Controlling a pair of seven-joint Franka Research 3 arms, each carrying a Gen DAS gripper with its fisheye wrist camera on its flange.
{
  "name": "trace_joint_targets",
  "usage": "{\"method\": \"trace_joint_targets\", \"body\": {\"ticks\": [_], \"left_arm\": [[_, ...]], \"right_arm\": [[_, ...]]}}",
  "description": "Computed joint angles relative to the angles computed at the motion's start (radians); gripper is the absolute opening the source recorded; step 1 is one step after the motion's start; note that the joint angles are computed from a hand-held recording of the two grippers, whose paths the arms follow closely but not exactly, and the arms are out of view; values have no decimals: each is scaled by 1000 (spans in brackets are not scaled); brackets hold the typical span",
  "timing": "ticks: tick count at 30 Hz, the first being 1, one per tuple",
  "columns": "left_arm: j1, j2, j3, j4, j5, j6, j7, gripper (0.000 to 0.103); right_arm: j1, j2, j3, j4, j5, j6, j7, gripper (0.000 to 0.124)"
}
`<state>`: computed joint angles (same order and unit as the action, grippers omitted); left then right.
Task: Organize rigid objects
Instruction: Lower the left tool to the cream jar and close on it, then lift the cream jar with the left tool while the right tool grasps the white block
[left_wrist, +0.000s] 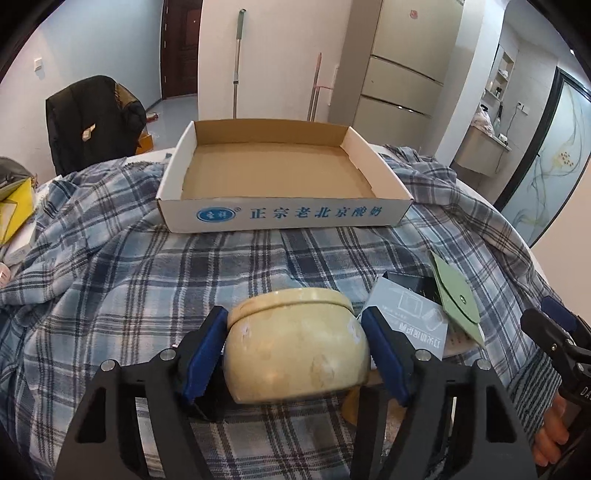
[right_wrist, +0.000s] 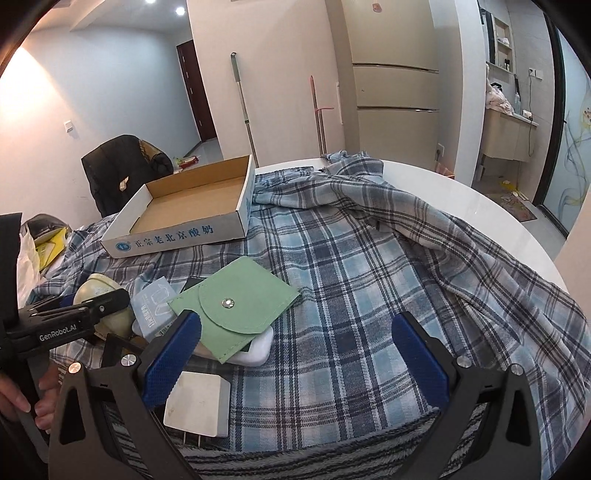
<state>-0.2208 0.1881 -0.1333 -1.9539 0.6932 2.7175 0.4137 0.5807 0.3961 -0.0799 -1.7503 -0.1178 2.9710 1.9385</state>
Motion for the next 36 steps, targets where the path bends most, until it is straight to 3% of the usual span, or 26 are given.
{"method": "trace_joint_targets", "body": {"ticks": [6,12,18,24,26,30,34,36], "left_arm": [[-31,-97,1,-49,211,-52,-146,76],[-15,-227,-62,-115,400,-119,-329,76],[-6,-328,-122,-187,333,-177,-263,76],[-9,-369,-131,-297,126,-127,-182,76],[-3,-364,-142,-317,102,-137,-201,76],[21,-354,-160,-344,175,-104,-293,76],[13,-325,-166,-323,230,-127,-304,76],[13,-329,-154,-330,234,-106,-311,76]], "right_arm": [[-1,-2,-2,-3,8,-4,7,103],[54,-6,-76,-11,-67,8,108,103],[198,-59,-242,-60,-329,8,325,103],[131,-156,-144,-155,-391,15,339,103],[139,-176,-148,-166,-458,3,403,103],[127,-188,-130,-166,-554,-1,480,103],[151,-169,-137,-117,-716,-117,620,103],[130,-164,-114,-110,-722,-134,632,103]]}}
